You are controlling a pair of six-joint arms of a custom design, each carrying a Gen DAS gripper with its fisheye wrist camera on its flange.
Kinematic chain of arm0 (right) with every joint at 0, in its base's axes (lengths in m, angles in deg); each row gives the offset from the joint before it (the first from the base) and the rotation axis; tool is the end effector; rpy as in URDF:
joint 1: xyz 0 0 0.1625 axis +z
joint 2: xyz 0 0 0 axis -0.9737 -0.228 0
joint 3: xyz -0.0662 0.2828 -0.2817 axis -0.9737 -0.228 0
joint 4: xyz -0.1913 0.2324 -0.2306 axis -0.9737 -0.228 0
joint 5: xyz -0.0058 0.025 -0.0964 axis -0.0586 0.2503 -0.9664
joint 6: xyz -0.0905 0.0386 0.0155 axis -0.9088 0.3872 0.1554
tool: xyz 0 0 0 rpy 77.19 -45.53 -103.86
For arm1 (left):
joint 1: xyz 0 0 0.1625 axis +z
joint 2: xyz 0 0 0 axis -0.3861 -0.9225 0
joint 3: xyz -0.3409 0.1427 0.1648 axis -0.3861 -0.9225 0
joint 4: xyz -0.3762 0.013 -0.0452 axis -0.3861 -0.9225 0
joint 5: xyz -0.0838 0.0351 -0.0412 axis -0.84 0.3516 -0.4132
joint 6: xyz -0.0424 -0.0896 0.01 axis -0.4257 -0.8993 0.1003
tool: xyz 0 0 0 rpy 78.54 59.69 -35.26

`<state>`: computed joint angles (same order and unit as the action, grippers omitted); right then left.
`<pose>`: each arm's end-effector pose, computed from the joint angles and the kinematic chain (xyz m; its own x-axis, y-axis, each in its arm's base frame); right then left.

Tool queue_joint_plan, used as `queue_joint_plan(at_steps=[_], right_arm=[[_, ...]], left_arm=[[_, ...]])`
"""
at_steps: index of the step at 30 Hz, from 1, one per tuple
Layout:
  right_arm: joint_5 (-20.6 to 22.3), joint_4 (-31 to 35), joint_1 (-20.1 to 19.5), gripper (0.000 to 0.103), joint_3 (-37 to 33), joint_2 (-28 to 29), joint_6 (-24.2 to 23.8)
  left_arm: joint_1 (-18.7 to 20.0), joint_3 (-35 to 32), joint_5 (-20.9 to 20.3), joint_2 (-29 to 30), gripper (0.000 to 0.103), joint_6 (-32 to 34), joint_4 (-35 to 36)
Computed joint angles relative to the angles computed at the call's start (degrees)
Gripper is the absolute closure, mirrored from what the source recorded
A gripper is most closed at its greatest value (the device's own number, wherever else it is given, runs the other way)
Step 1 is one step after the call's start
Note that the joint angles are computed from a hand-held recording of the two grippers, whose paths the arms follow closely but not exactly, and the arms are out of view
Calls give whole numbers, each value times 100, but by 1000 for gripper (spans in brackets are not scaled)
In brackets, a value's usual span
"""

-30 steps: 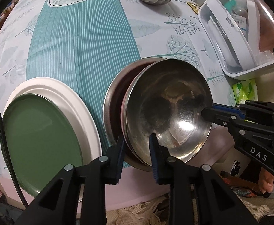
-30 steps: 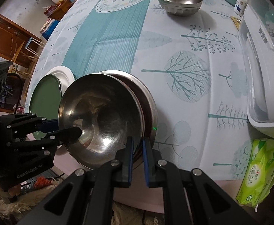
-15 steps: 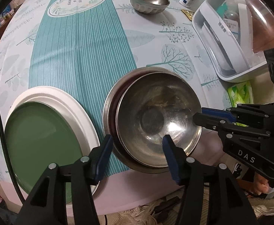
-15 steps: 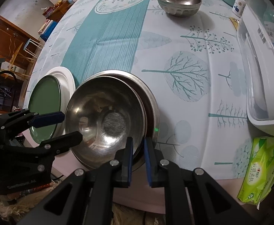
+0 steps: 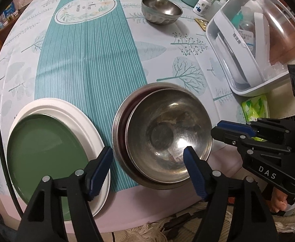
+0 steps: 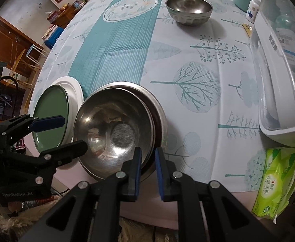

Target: Organize plates and bowls

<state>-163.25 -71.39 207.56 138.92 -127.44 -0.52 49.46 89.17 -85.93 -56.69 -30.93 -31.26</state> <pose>0.2790 -0.2096 0.1808 -0.8059 0.2736 0.5250 0.0961 0.9355 -0.3401 -0.2762 -0.3085 0.2032 -0.6849 0.6477 -0.3339 0.5642 0.7613 0.3194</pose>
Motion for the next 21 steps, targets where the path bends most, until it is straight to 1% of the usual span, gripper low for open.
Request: queue_joint_plan(at_steps=[5, 8, 10, 11, 12, 21], right_arm=[[-159, 137, 45, 89, -45, -155, 43], [-394, 355, 63, 89, -163, -240, 83], [-541, 462, 46, 85, -237, -281, 94], [-616, 493, 27, 82, -264, -314, 82], [-698, 542, 15, 81, -306, -339, 78], [-1397, 999, -187, 81, -779, -398, 20]], left_arm=[[56, -199, 11, 132, 32, 24, -23], [96, -382, 76, 256, 32, 91, -91], [116, -543, 163, 368, 32, 182, -152], [130, -648, 220, 449, 32, 248, -187], [141, -744, 263, 530, 32, 305, -224], [206, -1698, 482, 1357, 32, 1032, -550]])
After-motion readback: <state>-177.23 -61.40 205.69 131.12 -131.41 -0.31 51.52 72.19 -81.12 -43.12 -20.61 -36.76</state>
